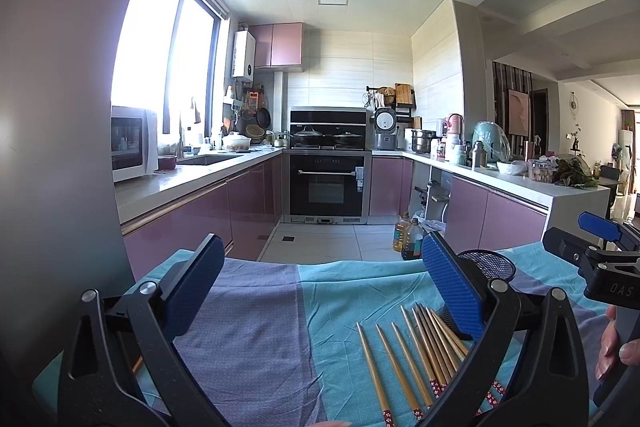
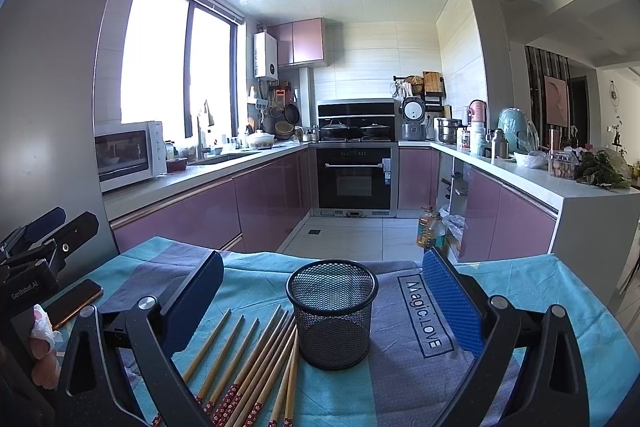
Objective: Organize utensils
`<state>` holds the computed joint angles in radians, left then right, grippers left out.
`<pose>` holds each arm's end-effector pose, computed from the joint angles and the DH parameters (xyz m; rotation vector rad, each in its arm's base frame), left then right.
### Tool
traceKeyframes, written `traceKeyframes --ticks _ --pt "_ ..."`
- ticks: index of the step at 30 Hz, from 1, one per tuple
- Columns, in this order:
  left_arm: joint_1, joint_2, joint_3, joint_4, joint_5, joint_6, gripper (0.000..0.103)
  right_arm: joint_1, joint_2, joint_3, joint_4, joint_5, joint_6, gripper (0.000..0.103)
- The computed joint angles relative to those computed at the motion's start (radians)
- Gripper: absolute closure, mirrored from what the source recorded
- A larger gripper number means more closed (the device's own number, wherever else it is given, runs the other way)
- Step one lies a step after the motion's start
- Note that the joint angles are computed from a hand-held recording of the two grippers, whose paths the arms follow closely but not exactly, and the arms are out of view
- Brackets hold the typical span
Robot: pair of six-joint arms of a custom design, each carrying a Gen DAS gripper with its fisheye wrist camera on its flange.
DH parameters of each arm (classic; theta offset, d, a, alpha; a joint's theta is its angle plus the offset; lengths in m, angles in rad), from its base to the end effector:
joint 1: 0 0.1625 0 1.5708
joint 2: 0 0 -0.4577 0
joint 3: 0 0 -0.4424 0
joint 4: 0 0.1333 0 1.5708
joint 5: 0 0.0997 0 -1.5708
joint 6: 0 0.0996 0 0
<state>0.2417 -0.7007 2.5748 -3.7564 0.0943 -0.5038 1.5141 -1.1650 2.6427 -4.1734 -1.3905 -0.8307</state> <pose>-0.2451 -0.2998 0.0749 0.4160 1.6871 -1.6569 0.1309 -0.3612 0.1902 1.0359 -2.1783 1.4645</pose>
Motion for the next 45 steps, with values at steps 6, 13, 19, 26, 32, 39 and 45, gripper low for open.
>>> traceKeyframes --ticks 6,13,19,26,32,39,45 --pt "0.001 -0.002 0.001 0.007 -0.002 -0.005 0.006 -0.003 0.002 0.001 -0.003 0.002 -0.001 0.007" --pt "0.001 -0.005 0.002 0.014 -0.001 -0.012 0.006 -0.005 0.002 0.002 -0.003 0.006 -0.001 0.007" --pt "0.000 0.002 0.000 -0.006 -0.001 0.004 0.006 -0.006 0.002 0.002 -0.003 0.007 0.001 0.007" --pt "-0.006 0.027 -0.016 -0.099 -0.002 0.087 0.006 -0.005 0.000 0.003 0.003 0.004 0.002 0.007" --pt "-0.006 0.036 -0.024 -0.132 -0.005 0.117 0.006 -0.006 -0.001 0.003 0.005 0.005 0.001 0.007" --pt "0.006 0.017 -0.016 -0.065 -0.015 0.063 0.006 -0.015 -0.018 0.004 0.028 0.012 0.002 0.007" --pt "0.014 0.008 -0.017 -0.052 -0.023 0.061 0.006 -0.016 -0.033 0.002 0.058 0.009 0.001 0.007"
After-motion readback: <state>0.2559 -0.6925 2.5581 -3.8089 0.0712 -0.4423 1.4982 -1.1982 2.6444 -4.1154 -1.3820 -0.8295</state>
